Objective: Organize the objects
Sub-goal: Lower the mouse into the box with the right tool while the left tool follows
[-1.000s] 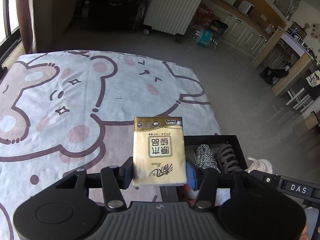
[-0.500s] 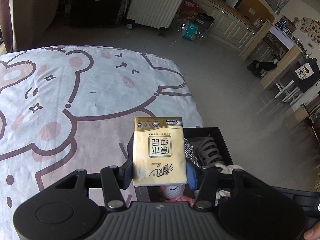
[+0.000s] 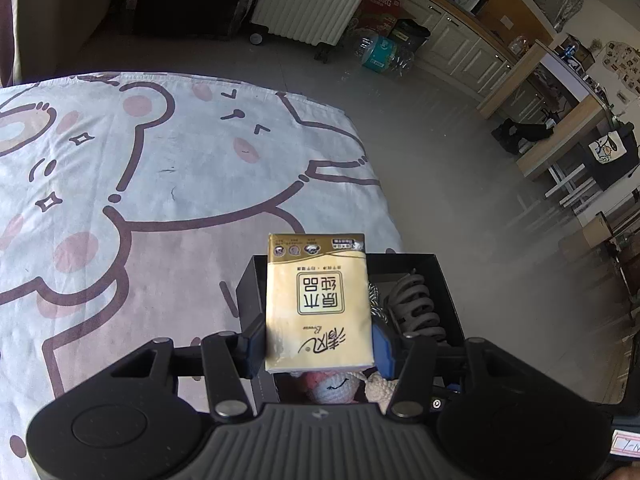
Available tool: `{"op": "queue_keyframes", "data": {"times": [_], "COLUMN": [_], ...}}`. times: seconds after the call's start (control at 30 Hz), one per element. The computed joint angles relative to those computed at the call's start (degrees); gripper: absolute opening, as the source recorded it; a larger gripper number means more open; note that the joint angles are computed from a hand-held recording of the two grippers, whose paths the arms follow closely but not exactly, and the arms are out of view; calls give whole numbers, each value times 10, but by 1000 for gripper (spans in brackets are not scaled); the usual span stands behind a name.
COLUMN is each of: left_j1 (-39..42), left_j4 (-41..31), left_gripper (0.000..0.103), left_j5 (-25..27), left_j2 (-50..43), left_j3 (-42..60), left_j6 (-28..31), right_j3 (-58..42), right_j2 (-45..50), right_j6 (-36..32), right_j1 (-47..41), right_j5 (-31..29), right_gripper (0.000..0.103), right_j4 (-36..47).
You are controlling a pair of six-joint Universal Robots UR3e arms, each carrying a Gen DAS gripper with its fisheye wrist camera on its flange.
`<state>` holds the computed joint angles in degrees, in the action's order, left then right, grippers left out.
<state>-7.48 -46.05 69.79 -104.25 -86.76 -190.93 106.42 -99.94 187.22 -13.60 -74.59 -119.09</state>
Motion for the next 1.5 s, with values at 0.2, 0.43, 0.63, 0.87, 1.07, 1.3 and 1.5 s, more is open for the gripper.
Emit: {"op": "queue_keyframes", "data": {"times": [0.2, 0.43, 0.63, 0.87, 1.07, 1.3, 1.5], "left_j1": [-3, -13, -22, -19, -14, -13, -10], "left_j4": [6, 8, -9, -24, -38, -25, 0], "left_gripper": [53, 53, 53, 75, 74, 49, 49], "left_j5": [-15, -14, -3, -5, -15, -1, 0], "left_j2": [-23, -76, -107, -115, -105, -96, -108], "left_j3": [13, 61, 97, 107, 104, 103, 109], "left_j6": [-15, -17, -5, -24, -27, -23, -30], "right_j3": [7, 10, 10, 12, 14, 12, 12], "right_j2": [-15, -30, -32, -31, -32, -32, -33], "right_j6": [-5, -8, -10, -15, -17, -18, -17], "right_j1": [-17, -28, -34, -40, -45, -44, -44], "right_j5": [6, 9, 15, 17, 18, 18, 18], "right_gripper": [64, 62, 61, 61, 61, 61, 61], "right_j4": [3, 8, 9, 12, 14, 16, 17]}}
